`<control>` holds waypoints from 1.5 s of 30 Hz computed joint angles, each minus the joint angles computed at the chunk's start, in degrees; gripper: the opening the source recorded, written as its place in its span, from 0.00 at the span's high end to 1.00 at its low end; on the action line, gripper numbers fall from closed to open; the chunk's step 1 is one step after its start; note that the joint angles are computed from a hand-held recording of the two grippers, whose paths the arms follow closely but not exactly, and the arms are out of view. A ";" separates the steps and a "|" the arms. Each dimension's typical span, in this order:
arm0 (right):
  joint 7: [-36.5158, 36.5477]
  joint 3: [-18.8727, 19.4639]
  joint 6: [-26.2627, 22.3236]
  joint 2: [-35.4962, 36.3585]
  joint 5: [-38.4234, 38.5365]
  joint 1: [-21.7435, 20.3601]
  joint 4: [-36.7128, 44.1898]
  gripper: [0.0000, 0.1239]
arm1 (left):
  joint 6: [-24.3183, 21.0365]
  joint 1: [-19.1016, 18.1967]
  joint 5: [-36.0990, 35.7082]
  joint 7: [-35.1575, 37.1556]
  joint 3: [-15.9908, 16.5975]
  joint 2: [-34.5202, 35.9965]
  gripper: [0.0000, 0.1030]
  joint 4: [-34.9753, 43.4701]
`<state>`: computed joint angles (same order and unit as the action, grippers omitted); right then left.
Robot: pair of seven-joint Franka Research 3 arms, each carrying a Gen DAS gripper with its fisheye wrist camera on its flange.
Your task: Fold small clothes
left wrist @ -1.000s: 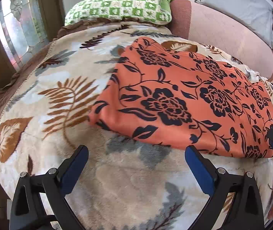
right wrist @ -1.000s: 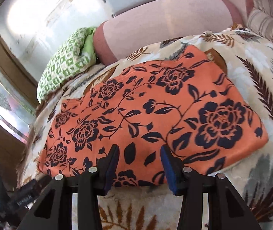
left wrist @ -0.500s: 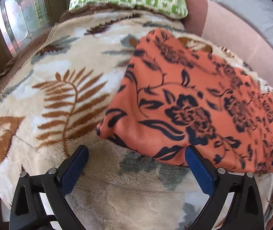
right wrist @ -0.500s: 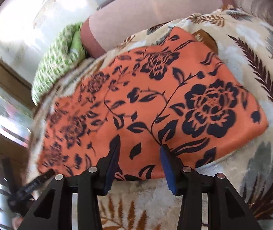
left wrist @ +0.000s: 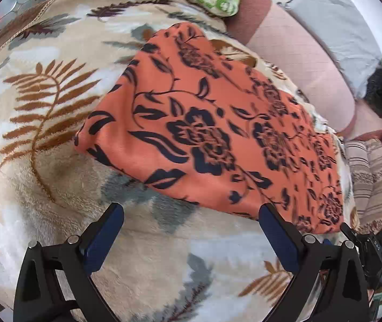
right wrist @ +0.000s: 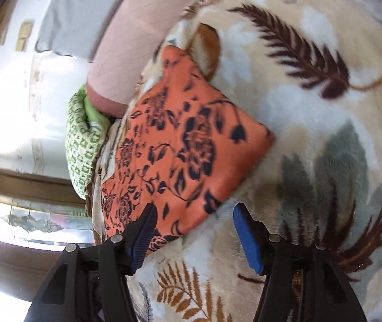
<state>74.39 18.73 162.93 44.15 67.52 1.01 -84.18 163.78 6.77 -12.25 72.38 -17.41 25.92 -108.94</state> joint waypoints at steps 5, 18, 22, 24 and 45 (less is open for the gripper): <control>3.21 -1.42 1.59 1.50 -2.95 1.71 2.28 0.49 | 0.40 -10.48 14.23 -13.73 12.51 0.74 0.03 1.80; 6.39 4.42 6.35 12.59 -6.49 -0.18 15.23 0.49 | 5.28 -1.81 11.07 -11.07 2.49 9.33 0.17 10.30; 5.02 5.98 8.30 15.92 -6.74 0.20 20.02 0.48 | 5.68 -3.79 13.13 -13.22 4.79 10.98 0.54 12.87; 6.61 4.66 8.30 16.95 -8.76 1.51 22.03 0.48 | 6.29 -3.15 13.53 -12.89 4.12 12.10 0.57 14.00; 31.36 -11.66 17.67 9.00 -36.71 13.17 12.02 0.86 | 19.65 -6.04 23.78 -19.85 8.89 0.65 0.80 -2.70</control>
<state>105.75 7.08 180.60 53.15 30.81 14.18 -72.16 183.44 0.74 11.53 52.53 -8.52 26.57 -111.64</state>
